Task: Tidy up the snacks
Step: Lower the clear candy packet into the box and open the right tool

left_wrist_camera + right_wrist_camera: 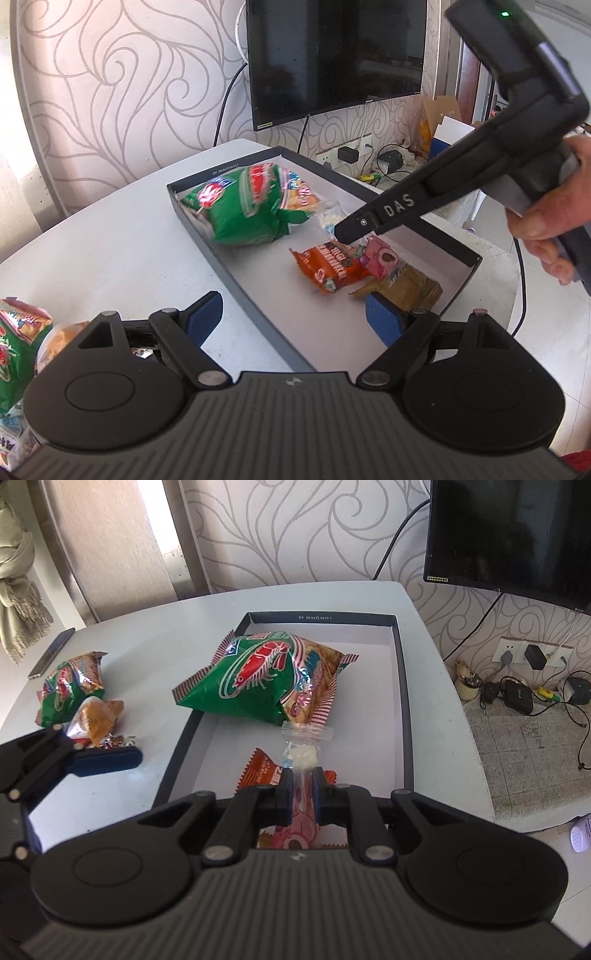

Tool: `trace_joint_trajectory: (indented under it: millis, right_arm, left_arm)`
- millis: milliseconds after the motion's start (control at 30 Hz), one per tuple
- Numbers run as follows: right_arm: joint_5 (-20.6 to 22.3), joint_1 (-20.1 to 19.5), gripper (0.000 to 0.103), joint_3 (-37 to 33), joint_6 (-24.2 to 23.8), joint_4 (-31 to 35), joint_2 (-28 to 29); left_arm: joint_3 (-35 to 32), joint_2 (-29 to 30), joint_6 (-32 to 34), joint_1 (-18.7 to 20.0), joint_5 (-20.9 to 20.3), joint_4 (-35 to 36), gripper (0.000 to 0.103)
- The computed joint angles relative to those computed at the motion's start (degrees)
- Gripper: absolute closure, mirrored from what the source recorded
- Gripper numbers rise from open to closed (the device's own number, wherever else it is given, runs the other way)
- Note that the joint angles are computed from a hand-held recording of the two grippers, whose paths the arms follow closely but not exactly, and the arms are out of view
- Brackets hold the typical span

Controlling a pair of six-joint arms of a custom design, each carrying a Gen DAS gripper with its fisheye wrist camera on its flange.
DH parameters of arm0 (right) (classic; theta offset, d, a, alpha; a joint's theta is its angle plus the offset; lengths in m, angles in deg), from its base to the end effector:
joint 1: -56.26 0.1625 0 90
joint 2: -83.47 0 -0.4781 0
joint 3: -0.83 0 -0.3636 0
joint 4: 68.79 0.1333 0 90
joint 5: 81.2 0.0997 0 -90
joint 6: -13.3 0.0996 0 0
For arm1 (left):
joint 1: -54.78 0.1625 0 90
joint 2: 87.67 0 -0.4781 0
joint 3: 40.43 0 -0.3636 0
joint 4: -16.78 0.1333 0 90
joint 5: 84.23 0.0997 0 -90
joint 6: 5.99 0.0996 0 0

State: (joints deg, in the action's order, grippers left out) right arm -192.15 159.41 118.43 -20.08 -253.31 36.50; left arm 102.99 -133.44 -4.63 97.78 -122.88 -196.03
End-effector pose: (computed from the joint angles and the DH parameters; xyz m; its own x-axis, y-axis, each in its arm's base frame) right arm 0.2261 -0.5383 0.1243 -0.6725 -0.5495 0.4958 -0.6922 0.7042 -0.1583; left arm -0.1499 -0.4284 0.1308 -0.6529 0.2449 -0.7168 0.6777 0.6117 -0.4083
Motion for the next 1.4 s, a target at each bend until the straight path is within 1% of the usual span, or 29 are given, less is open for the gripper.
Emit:
trace_joint_trajectory:
  millis: [233,533,967,1033,1067,1100,1167,1267,1333,1400]
  right_arm:
    - [-0.84,0.68,0.09,-0.93,0.42,0.16,1.33]
    - [-2.43,1.38,0.087,-0.35,3.49,-1.52,2.29]
    - [-6.23,3.57,0.085,1.4,7.17,-3.45,3.0]
    - [-6.87,3.82,0.082,1.62,7.89,-4.08,3.25]
    - [-7.05,3.97,0.074,1.7,8.2,-4.26,3.35]
    - [-7.32,4.15,0.07,1.75,8.38,-4.59,3.49]
    - [-7.82,4.66,0.069,2.07,8.47,-6.15,3.78]
    - [-7.32,5.25,0.069,2.67,8.98,-8.11,3.69]
    - [-7.68,5.62,0.065,2.57,9.41,-7.14,3.61]
    - [-8.36,6.03,0.064,3.05,9.24,-8.27,3.79]
  left_arm:
    - [1.88,-1.63,-0.67,-0.59,0.43,0.97,0.015]
    - [3.25,-4.07,-3.44,-0.41,0.43,4.68,0.013]
    - [5.29,-6.79,-1.72,-0.59,-1.12,4.8,0.012]
    - [5.75,-7.3,-1.3,-0.7,-1.26,4.66,0.012]
    - [6.05,-7.58,-1.03,-0.77,-1.34,4.49,0.012]
    - [6.26,-7.8,-0.82,-0.8,-1.39,4.38,0.012]
    - [6.69,-8.34,-0.59,-0.81,-1.43,4.34,0.012]
    - [7.33,-9.14,-0.53,-0.77,-1.44,4.26,0.012]
    - [7.6,-9.74,-0.54,-0.58,-1.61,4.52,0.012]
    - [7.97,-10.15,-0.5,-0.52,-1.63,4.52,0.012]
